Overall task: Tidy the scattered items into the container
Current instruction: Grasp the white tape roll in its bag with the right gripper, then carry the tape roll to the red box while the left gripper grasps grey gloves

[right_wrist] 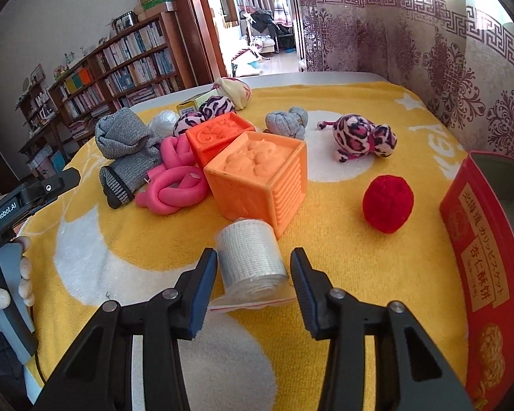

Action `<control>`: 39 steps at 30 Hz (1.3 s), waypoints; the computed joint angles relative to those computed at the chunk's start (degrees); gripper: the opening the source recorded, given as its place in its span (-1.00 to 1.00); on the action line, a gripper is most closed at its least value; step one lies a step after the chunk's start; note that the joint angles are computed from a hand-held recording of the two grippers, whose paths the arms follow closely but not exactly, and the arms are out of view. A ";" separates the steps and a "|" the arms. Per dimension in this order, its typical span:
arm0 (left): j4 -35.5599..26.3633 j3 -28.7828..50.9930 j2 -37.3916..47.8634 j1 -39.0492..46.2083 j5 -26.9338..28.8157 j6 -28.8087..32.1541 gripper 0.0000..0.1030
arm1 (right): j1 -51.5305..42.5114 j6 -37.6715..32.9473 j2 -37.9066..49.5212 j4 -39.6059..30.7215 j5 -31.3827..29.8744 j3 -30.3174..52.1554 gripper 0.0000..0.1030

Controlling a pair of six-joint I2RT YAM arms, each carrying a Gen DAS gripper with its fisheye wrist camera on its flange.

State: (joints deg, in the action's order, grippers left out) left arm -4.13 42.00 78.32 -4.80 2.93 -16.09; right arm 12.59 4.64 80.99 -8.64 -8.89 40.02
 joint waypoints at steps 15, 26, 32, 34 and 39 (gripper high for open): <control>-11.72 15.74 8.08 -8.27 -6.94 5.96 0.99 | -2.45 1.27 1.10 -0.70 -3.96 0.42 -0.05; -10.81 23.69 19.84 -9.72 -11.13 2.51 0.99 | -3.19 1.57 1.80 -1.28 -5.44 0.85 -0.06; -10.08 23.93 21.98 -12.13 -15.00 4.50 0.99 | -3.02 1.49 1.91 -1.43 -5.19 0.95 -0.06; -8.99 23.62 21.77 -10.85 -14.26 3.52 0.99 | -3.28 1.45 2.08 -1.48 -5.62 1.07 -0.06; -7.02 22.82 21.40 -5.67 -8.65 1.08 0.80 | -3.68 1.26 1.97 -1.87 -6.29 1.17 -0.04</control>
